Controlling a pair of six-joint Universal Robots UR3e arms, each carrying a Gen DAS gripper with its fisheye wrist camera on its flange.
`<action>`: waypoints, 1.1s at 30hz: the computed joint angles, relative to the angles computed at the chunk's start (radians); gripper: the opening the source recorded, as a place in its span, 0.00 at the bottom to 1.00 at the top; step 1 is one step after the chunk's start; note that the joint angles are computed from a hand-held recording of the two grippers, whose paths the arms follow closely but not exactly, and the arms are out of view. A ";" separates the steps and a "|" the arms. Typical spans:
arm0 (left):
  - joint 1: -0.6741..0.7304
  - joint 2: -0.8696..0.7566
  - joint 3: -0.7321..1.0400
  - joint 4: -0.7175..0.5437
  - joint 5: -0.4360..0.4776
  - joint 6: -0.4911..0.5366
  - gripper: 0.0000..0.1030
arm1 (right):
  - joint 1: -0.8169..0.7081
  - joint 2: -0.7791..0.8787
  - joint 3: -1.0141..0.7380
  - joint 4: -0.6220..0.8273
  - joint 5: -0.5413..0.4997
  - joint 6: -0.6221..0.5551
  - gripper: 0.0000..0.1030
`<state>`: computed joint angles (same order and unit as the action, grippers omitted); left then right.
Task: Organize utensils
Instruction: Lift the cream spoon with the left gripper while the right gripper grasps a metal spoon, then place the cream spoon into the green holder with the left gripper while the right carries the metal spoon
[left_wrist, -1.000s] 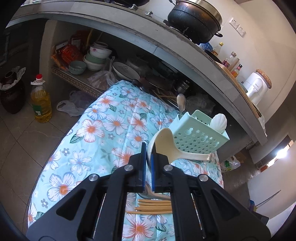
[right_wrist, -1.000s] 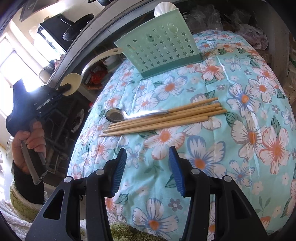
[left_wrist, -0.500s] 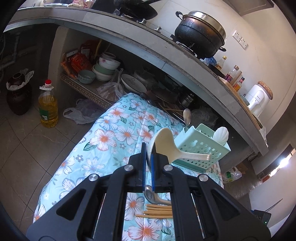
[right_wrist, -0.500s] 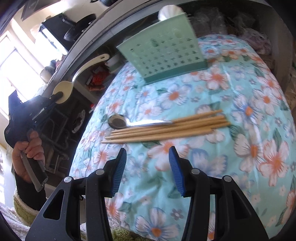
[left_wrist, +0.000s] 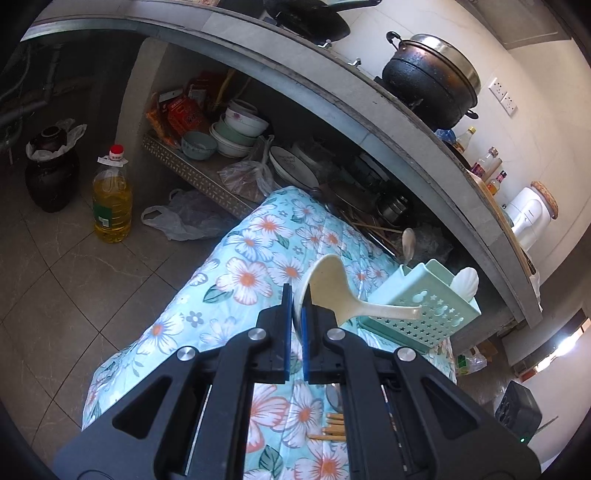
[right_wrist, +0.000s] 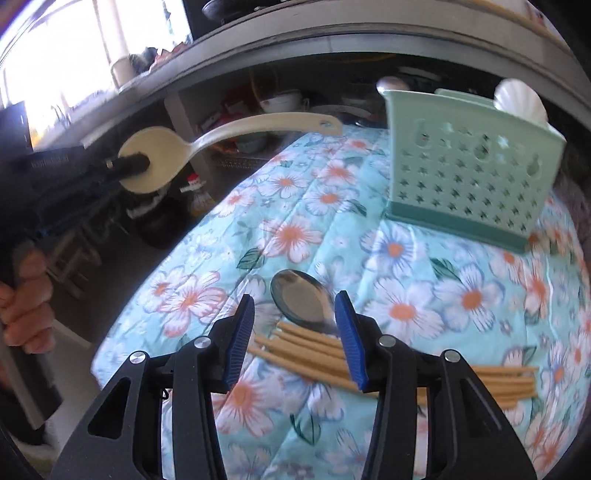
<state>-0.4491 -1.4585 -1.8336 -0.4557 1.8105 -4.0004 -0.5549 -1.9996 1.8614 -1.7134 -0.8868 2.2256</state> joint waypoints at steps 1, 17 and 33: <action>0.009 0.004 -0.008 0.003 -0.009 0.001 0.03 | 0.041 0.002 0.028 -0.082 -0.027 0.035 0.42; 0.109 0.037 -0.095 0.047 -0.097 0.041 0.03 | 0.518 0.247 0.208 -0.825 -0.547 0.311 0.17; 0.090 0.045 -0.071 0.048 -0.059 0.049 0.03 | 0.270 0.072 0.214 -0.715 -0.237 0.287 0.03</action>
<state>-0.3592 -1.4133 -1.9046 -0.4073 1.7517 -3.9513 -0.2852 -1.9279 2.0751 -2.4280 -1.1239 2.5123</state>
